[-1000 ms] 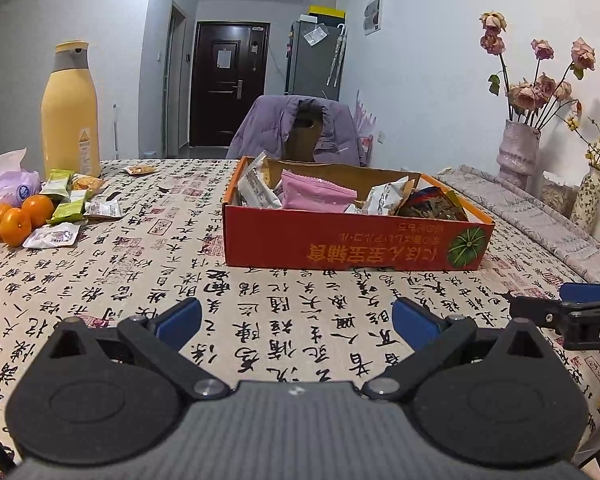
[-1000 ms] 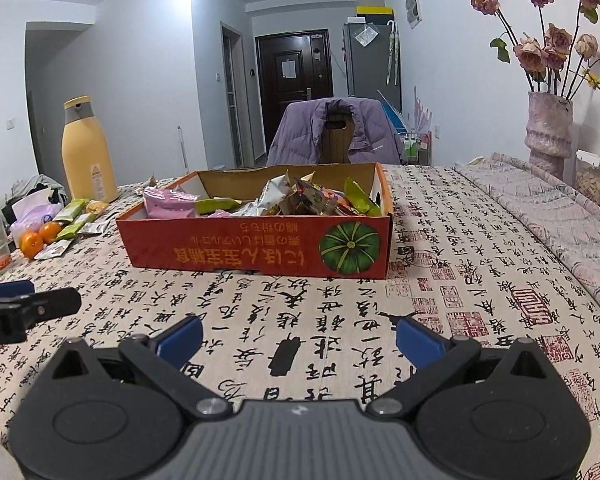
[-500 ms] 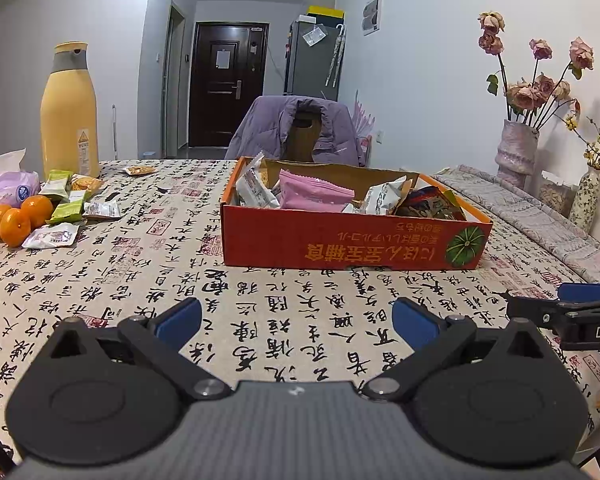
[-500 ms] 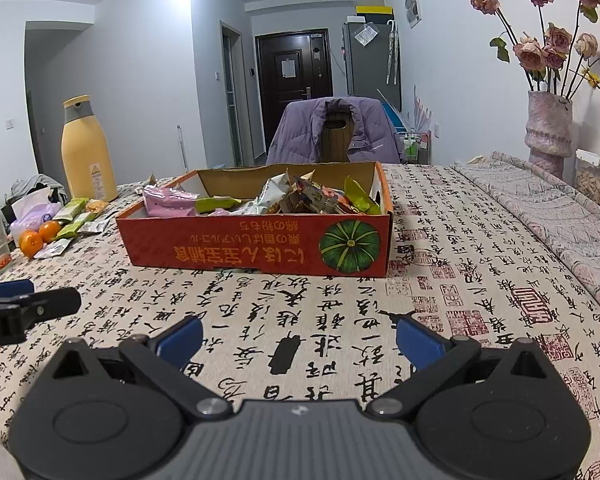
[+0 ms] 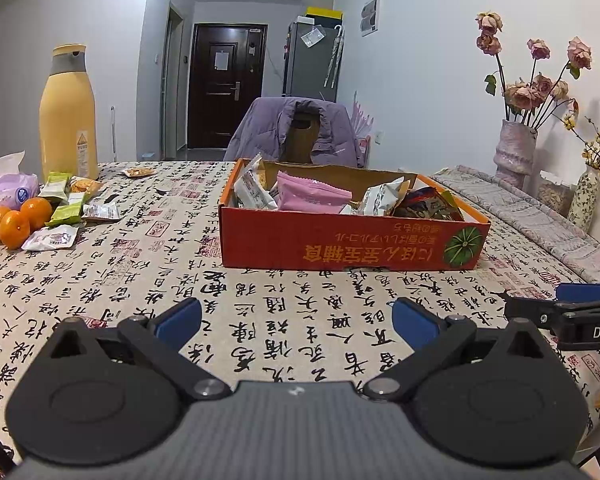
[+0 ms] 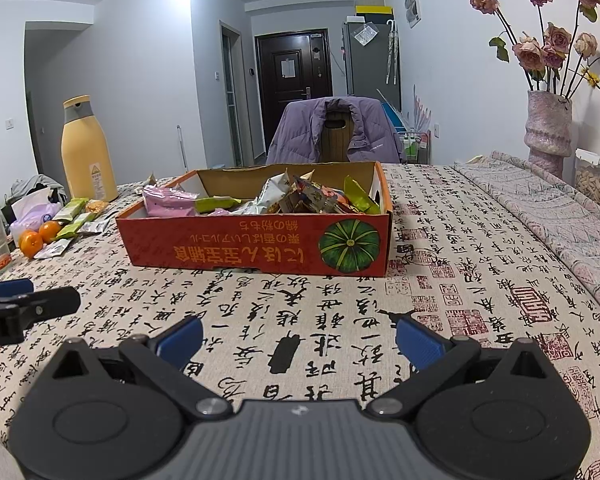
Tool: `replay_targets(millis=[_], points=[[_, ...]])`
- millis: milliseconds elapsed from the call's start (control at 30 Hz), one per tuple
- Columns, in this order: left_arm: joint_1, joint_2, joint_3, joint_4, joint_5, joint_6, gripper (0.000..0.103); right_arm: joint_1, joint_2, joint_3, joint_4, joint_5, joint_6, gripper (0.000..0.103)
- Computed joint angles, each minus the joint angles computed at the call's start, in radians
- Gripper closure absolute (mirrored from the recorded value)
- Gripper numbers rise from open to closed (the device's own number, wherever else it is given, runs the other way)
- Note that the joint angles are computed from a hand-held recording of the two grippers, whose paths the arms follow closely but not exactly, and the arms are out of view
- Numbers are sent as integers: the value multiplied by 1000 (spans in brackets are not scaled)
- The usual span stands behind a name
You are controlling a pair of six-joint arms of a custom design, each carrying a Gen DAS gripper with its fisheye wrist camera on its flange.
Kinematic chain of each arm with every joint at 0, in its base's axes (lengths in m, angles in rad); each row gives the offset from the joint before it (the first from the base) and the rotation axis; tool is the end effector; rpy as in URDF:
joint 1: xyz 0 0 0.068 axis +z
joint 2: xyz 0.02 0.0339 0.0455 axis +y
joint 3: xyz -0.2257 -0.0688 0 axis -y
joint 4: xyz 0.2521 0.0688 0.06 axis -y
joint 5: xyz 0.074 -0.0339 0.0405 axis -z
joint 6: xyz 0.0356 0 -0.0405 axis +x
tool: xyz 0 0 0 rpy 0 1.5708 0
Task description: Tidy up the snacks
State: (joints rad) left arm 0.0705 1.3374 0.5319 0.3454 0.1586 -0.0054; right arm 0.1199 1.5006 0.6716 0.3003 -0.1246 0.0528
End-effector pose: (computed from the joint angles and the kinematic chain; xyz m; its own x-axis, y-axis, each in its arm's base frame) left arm 0.2832 0.0144 0.1444 -0.4433 -0.0367 -0.8956 0.0692 0.9948 -0.0750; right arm 0.3103 0.0418 0.1382 -0.5120 -0.0089 -0.8590 -0.1985 0.9741 0.1082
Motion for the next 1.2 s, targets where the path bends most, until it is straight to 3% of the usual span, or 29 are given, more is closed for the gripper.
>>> replay_targets(millis=[1200], points=[[-3,-16,-5,-8,2,0,0,0,0,-1,1,0,0,0]])
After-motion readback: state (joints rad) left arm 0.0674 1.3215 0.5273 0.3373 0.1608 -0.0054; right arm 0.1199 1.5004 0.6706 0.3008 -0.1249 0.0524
